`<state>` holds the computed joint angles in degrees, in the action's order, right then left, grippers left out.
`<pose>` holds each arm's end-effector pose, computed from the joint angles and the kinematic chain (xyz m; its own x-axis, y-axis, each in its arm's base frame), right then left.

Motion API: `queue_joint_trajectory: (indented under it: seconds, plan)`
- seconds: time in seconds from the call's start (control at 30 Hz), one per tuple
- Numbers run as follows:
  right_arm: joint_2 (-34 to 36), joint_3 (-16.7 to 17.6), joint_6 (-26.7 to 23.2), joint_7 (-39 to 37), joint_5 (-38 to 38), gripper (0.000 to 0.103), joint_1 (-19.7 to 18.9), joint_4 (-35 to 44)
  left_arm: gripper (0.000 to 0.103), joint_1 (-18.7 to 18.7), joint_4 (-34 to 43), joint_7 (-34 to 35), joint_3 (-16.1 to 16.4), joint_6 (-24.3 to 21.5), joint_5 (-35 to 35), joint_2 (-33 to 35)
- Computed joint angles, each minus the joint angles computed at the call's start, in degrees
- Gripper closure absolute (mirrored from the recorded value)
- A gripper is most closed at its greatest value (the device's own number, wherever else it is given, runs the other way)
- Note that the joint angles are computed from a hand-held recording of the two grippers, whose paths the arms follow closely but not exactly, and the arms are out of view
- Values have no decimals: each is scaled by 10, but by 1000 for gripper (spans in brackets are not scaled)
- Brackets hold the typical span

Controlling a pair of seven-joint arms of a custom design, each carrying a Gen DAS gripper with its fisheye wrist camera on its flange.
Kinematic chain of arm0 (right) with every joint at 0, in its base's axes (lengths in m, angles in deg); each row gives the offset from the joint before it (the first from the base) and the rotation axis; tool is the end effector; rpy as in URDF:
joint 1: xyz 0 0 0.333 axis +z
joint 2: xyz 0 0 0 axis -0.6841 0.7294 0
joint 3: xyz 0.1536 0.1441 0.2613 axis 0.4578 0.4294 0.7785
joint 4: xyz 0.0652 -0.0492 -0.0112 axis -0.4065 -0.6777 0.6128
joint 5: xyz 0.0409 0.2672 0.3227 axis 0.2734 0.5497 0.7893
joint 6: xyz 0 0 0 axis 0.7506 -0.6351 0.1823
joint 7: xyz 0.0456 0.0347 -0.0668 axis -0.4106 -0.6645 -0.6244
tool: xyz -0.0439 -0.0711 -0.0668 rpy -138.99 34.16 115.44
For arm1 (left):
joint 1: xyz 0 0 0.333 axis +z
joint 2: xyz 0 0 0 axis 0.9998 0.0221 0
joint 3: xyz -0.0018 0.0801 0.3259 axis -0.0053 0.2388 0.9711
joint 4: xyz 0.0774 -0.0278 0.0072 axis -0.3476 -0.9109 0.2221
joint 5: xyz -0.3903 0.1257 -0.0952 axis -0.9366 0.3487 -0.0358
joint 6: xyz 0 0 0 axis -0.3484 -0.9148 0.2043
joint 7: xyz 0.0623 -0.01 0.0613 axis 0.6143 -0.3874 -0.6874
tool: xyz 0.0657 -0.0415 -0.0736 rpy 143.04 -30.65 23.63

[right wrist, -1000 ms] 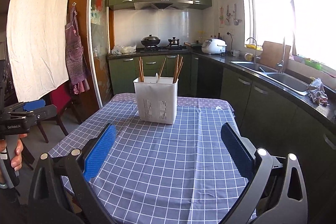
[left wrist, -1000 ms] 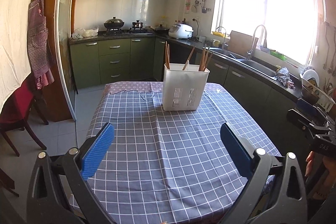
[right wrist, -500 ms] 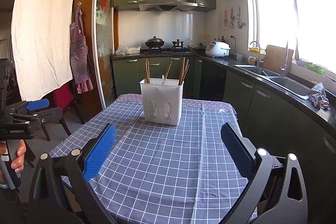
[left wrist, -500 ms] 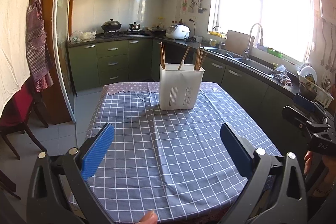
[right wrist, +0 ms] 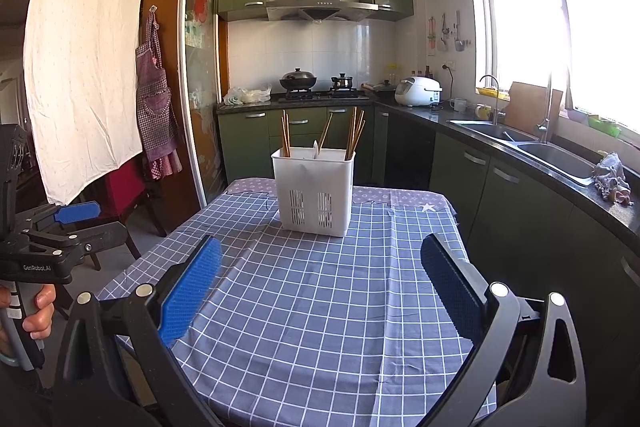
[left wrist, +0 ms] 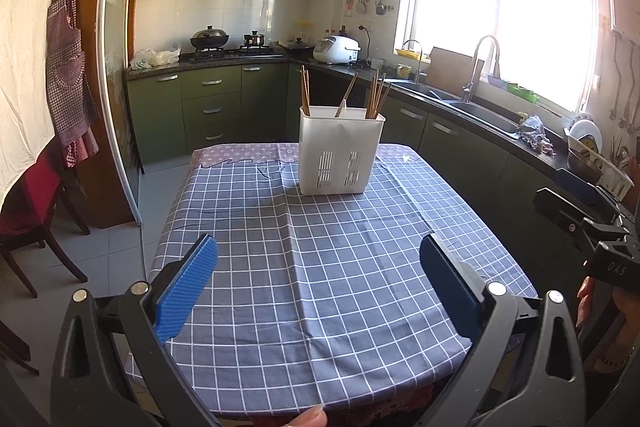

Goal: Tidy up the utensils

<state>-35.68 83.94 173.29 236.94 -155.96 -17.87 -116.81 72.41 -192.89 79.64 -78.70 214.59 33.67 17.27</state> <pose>0.5282 0.3761 0.5882 0.1578 -0.9862 -0.0509 -0.3451 -0.0068 -0.9386 0.5701 -0.3201 0.6142 -0.2963 -0.9527 0.0669 -0.4881 0.0909 -0.8680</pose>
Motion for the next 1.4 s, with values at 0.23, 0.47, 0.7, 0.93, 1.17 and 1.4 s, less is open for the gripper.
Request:
queue_joint_trajectory:
  seconds: [0.23,0.47,0.7,0.93,1.17,1.4]
  plan:
    - [7,-4,6,-7,9,5,-1,6,7,-1,3,-16,1,-9,21,-1]
    - [10,-6,8,-10,11,5,1,8,7,0,6,-35,0,-17,44,-1]
    - [18,-8,8,-12,14,5,5,14,7,1,5,-10,-4,-17,21,0]
    - [21,-11,11,-12,15,5,7,16,7,0,5,-15,-2,-19,26,-1]
    - [23,-13,15,-14,19,5,8,17,7,-1,7,-24,-2,-21,40,-1]
    - [23,-14,17,-14,18,5,8,17,7,4,2,26,-9,-6,-16,-2]
